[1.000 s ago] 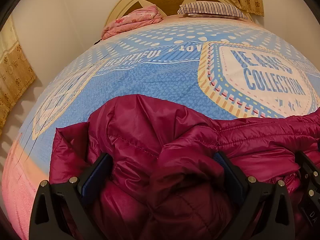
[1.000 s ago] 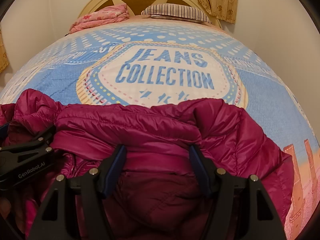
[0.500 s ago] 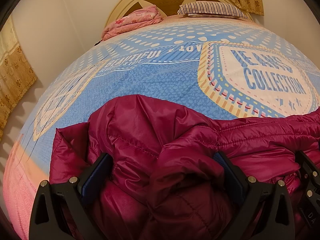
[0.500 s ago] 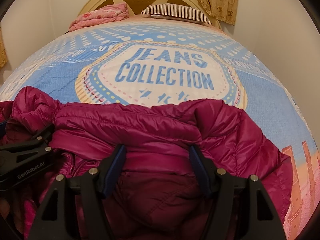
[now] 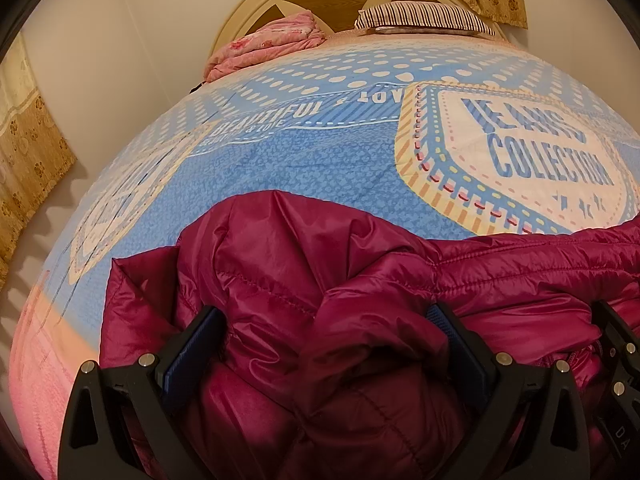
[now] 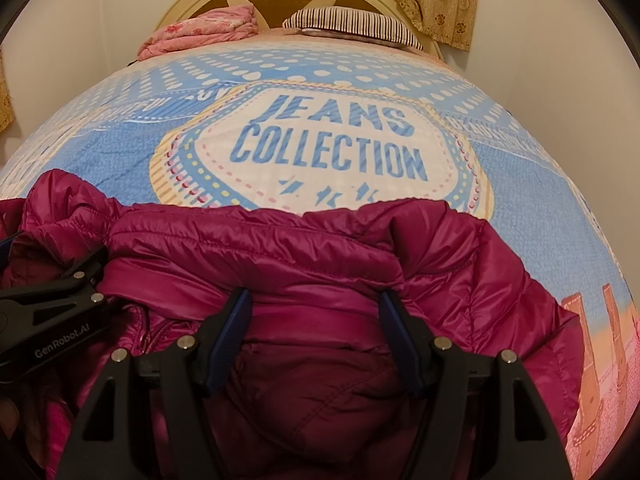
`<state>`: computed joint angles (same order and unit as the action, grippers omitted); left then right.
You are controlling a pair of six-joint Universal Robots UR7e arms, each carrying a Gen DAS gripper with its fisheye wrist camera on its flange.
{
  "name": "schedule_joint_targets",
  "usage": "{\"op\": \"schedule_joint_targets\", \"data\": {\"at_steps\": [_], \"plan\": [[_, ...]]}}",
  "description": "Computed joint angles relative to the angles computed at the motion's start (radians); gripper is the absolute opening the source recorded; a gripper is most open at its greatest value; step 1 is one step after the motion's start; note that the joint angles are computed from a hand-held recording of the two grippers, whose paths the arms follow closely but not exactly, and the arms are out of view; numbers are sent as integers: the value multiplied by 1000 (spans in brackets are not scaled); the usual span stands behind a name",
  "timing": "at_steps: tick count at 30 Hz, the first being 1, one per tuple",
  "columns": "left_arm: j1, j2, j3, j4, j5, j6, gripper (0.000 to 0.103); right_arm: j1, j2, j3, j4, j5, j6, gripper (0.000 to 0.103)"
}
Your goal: Fold large clothes
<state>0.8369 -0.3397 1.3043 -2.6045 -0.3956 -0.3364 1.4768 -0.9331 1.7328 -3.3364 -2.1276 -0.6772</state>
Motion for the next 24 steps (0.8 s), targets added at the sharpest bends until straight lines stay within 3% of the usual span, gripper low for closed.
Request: {"op": "schedule_joint_targets", "data": {"at_steps": [8, 11, 13, 17, 20, 24], "plan": [[-4, 11, -25, 45, 29, 2, 102, 6, 9, -8, -1, -22, -10, 69], [-13, -14, -18, 54, 18, 42, 102, 8, -16, -17, 85, -17, -18, 73], [-29, -58, 31, 9, 3, 61, 102, 16, -51, -15, 156, -28, -29, 79], [-72, -178, 178, -17, -56, 8, 102, 21, -149, 94, 43, -8, -46, 94], [-118, -276, 338, 13, -45, -83, 102, -1, -261, 217, 82, 33, 0, 94], [-175, -394, 548, 45, -37, -186, 102, -33, -370, 386, 19, 43, -22, 94]]}}
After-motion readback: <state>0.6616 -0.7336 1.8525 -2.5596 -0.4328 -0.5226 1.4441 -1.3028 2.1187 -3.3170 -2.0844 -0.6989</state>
